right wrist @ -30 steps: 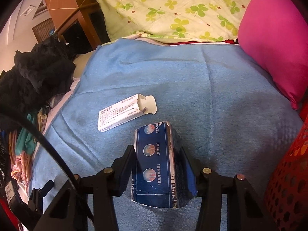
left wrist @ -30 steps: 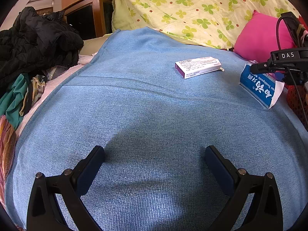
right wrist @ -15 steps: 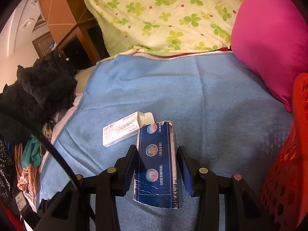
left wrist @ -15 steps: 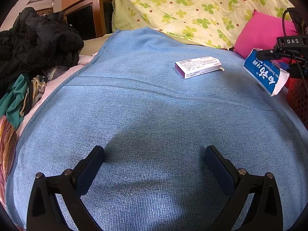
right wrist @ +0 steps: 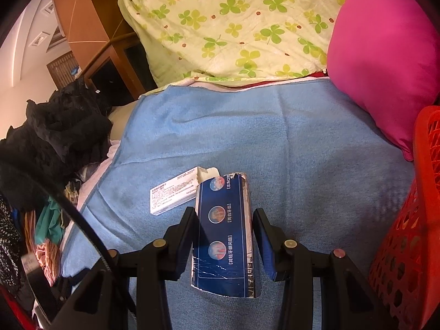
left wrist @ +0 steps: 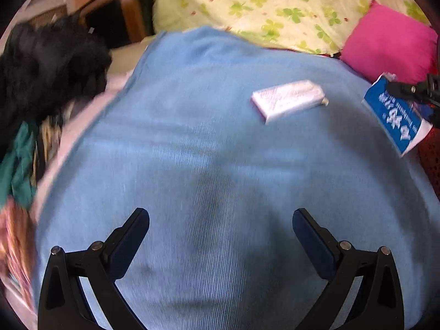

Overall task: Collect trash
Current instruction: 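Lift the toothpaste box with the right tool and hold it, then grasp the white medicine box with the left tool while the right tool holds the toothpaste box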

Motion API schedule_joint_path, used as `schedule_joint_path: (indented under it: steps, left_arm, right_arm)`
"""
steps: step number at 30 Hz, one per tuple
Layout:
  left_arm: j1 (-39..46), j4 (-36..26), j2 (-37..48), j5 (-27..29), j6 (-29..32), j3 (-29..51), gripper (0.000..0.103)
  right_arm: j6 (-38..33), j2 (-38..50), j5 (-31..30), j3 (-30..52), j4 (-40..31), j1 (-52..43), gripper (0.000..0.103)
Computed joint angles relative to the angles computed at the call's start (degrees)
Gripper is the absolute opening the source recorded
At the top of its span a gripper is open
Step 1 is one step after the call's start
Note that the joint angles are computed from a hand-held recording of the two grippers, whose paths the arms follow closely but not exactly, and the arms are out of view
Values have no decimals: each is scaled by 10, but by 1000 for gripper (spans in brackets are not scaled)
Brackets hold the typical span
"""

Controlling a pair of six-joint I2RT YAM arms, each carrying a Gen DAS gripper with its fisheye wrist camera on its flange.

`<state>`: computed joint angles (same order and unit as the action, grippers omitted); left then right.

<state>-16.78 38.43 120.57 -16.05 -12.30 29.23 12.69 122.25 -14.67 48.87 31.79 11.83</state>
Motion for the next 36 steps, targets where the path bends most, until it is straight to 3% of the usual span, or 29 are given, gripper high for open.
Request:
schedule_joint_path:
  steps: [7, 13, 23, 26, 32, 36]
  left_arm:
    - [8, -138, 27, 21, 45, 139, 103]
    - [23, -148, 55, 56, 57, 186, 103]
    - [22, -204, 82, 38, 116, 295, 103]
    - [24, -248, 106, 66, 141, 352, 103]
    - [57, -413, 194, 157, 139, 528, 103]
    - [68, -415, 205, 207, 140, 547, 103]
  right_arm:
    - [6, 2, 0, 6, -5, -3, 45]
    - [16, 12, -12, 21, -17, -14, 45]
    - [25, 32, -17, 47, -30, -12, 45]
    - [26, 40, -20, 57, -36, -14, 45]
    - [22, 50, -12, 70, -47, -9, 45]
    - [22, 59, -12, 84, -56, -8, 45]
